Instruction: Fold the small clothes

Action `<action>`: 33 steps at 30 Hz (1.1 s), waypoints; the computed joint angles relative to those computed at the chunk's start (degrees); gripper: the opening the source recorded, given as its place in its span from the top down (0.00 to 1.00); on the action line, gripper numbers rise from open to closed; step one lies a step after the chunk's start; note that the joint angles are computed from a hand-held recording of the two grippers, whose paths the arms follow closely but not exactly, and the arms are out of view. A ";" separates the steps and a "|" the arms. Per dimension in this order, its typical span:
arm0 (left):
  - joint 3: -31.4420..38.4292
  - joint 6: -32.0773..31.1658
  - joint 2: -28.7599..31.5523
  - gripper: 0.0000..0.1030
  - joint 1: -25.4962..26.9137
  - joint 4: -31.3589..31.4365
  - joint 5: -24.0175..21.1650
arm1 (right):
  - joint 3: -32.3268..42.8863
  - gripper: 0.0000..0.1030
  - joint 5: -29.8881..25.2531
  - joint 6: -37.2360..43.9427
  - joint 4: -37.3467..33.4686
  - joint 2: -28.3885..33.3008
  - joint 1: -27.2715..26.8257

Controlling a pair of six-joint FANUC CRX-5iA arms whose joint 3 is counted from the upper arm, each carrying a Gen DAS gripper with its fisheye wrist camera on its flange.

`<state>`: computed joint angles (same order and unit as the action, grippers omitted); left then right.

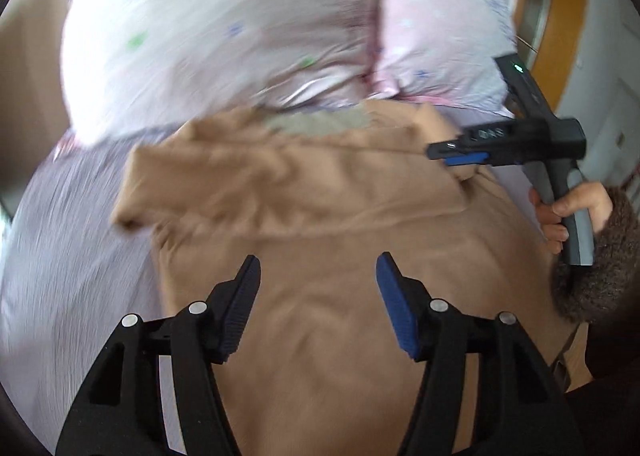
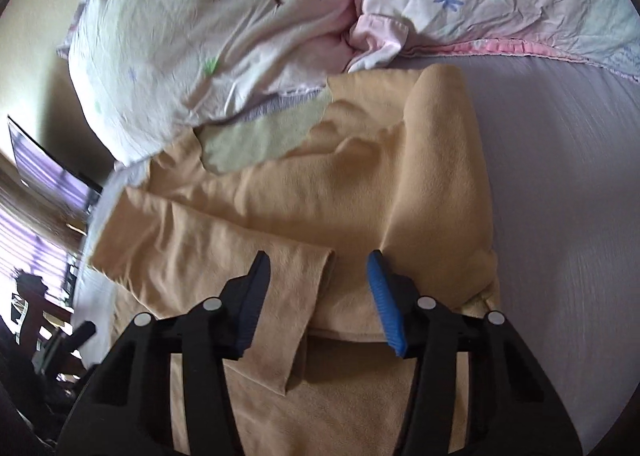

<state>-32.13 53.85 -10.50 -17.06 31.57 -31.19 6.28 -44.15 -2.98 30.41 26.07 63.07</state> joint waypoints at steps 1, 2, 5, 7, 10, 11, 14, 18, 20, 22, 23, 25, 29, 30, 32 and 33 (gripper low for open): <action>-0.92 0.48 -0.82 0.40 0.83 -0.14 -0.43 | 0.73 0.57 -0.34 1.46 -0.65 0.62 0.13; -1.43 1.15 -1.25 0.40 1.52 -0.53 -0.87 | 2.09 0.59 -2.29 2.49 0.38 1.80 0.69; -1.86 3.32 -0.75 0.39 3.01 -2.15 -2.18 | 3.26 0.97 -1.22 6.05 0.73 2.86 1.36; -1.28 5.76 0.25 0.39 3.25 -4.66 -2.77 | 2.76 0.97 -4.60 1.77 8.46 3.06 2.46; -1.25 6.89 0.92 0.39 3.67 -5.43 -3.60 | -2.18 0.97 -7.56 -10.18 19.91 -0.09 2.62; -1.54 6.62 0.84 0.39 3.76 -5.19 -3.36 | -2.12 0.97 -12.43 -12.97 22.63 -0.11 2.87; -1.77 6.06 0.79 0.37 3.76 -5.06 -3.06 | 1.63 0.95 -23.30 -10.69 20.50 2.13 2.41; -1.63 5.75 1.20 0.36 3.59 -5.08 -2.71 | -3.10 0.79 -19.11 -14.84 19.91 -1.23 1.37; -1.77 5.32 1.25 0.34 3.58 -4.72 -2.49 | -7.91 0.60 -14.67 -19.46 25.22 -3.95 1.38; -1.62 5.34 1.42 0.32 3.48 -4.69 -2.51 | -8.06 0.56 -10.16 -16.37 23.13 -4.22 0.87; -1.50 5.44 1.54 0.30 3.40 -4.87 -2.46 | -6.49 0.56 -9.25 -13.73 20.20 -3.28 0.48; -1.24 6.36 1.76 0.29 2.91 -5.89 -1.93 | -1.38 0.52 -9.68 -6.85 10.61 -0.49 -0.30; -3.62 2.59 0.32 0.29 3.86 -1.19 -2.00 | -0.97 0.43 -7.74 -2.22 5.68 0.00 -0.85; -5.99 -2.04 -1.27 0.29 5.01 4.18 -2.79 | -3.12 0.43 -6.51 -4.93 7.77 -1.55 -0.13; -10.17 -9.59 -4.70 0.29 6.87 11.92 -3.50 | -10.36 0.37 -1.06 -11.36 15.38 -6.13 1.60; -13.06 -15.06 -7.40 0.29 8.60 16.94 -4.90 | -14.36 0.31 1.67 -15.23 20.12 -8.61 2.52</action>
<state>-45.19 38.78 -17.90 -8.46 48.50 -36.09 -8.08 -42.48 -18.21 50.52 17.46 65.58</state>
